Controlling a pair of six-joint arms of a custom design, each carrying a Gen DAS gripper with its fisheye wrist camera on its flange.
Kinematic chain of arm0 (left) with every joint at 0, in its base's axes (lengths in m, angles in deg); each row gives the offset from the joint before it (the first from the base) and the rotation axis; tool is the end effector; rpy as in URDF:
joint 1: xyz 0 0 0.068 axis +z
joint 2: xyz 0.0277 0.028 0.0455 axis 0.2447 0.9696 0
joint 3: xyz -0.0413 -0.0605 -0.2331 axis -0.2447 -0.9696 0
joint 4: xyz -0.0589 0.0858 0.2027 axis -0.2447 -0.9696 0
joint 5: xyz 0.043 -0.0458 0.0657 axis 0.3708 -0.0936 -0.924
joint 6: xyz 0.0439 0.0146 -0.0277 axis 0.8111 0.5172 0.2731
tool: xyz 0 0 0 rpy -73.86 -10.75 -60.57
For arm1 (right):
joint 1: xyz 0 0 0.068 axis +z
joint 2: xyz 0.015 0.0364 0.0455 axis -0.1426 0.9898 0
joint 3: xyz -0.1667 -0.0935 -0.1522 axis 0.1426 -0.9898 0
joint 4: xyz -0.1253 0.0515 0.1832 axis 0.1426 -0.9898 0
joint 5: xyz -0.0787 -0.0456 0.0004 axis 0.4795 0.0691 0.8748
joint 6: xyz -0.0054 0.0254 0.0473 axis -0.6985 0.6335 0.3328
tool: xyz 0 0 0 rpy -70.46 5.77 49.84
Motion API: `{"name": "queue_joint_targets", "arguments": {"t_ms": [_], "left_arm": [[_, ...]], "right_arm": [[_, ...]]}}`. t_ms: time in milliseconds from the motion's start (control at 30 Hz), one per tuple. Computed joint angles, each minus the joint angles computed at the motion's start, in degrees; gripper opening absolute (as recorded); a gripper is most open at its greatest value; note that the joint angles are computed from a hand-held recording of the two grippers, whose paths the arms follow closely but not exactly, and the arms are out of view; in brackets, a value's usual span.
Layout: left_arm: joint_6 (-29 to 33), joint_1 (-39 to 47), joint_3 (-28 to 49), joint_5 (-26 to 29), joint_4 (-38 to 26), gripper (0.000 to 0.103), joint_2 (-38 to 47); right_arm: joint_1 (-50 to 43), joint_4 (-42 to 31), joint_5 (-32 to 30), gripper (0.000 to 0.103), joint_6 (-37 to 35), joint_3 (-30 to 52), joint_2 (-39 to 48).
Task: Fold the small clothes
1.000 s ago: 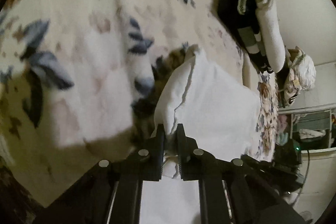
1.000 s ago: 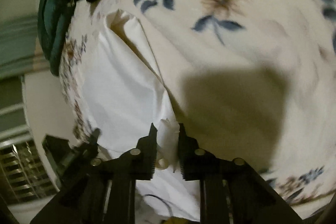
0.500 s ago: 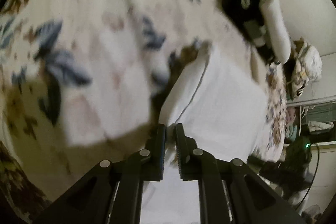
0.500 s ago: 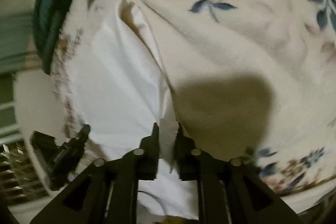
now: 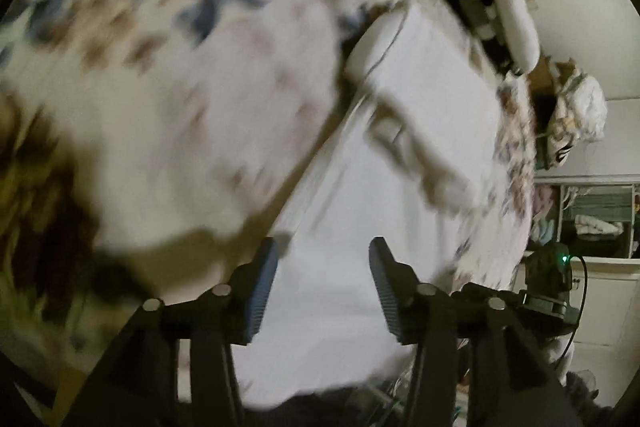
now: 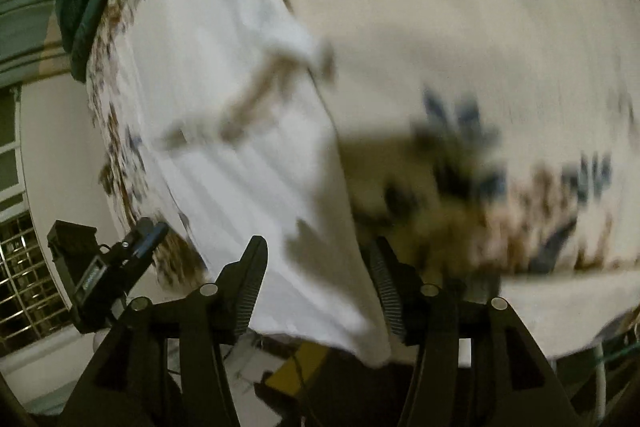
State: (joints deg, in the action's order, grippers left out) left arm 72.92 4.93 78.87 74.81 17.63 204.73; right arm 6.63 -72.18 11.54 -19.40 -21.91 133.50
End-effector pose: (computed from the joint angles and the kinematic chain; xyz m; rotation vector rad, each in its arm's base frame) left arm 0.3507 -0.0752 0.1548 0.0449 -3.0041 0.8224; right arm 0.2255 0.0809 0.1293 -0.8696 -2.6992 -0.9256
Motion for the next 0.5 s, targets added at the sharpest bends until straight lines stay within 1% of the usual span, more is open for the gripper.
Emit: {"name": "queue_joint_targets", "arguments": {"t_ms": [100, 167, 233, 300, 367, 400, 433, 467, 500], "left_arm": [[1.35, 1.56, -9.53, -1.95, 1.35, 0.047, -4.34], [1.21, 2.12, -15.45, -3.27, 3.69, 0.047, -6.28], [0.4, 1.85, -18.68, -3.55, 5.57, 0.047, -6.81], [-0.6, 1.46, -22.45, -2.62, 8.29, 0.047, -7.76], [-3.44, -0.14, -25.83, -4.07, 12.32, 0.044, -10.37], [-3.88, -0.6, -27.31, -4.37, 13.99, 0.014, -11.91], [-4.28, -1.57, -27.63, -5.29, 14.17, 0.001, -12.71], [-4.51, -2.24, -28.09, -6.3, 14.16, 0.001, -13.61], [-5.48, -2.78, -29.39, -6.74, 15.23, 0.001, -15.45]], "right_arm": [[5.21, 7.17, -1.15, 0.056, 7.09, -9.13, -3.86], [8.69, 12.56, -1.25, 0.056, 12.45, -14.67, -6.07], [12.22, 16.89, -0.41, 0.056, 17.29, -18.56, -7.73], [14.53, 20.17, 0.44, 0.056, 20.53, -20.6, -8.7], [16.58, 22.2, 1.63, 0.056, 22.42, -21.2, -8.69], [17.51, 22.64, 2.13, 0.056, 22.93, -21.38, -8.75], [17.8, 22.16, 2.39, 0.056, 22.64, -21.99, -9.53], [18.47, 22.02, 2.89, 0.055, 22.85, -21.34, -8.98], [19.29, 21.8, 3.72, 0.048, 23.16, -21.1, -9.05]]}}
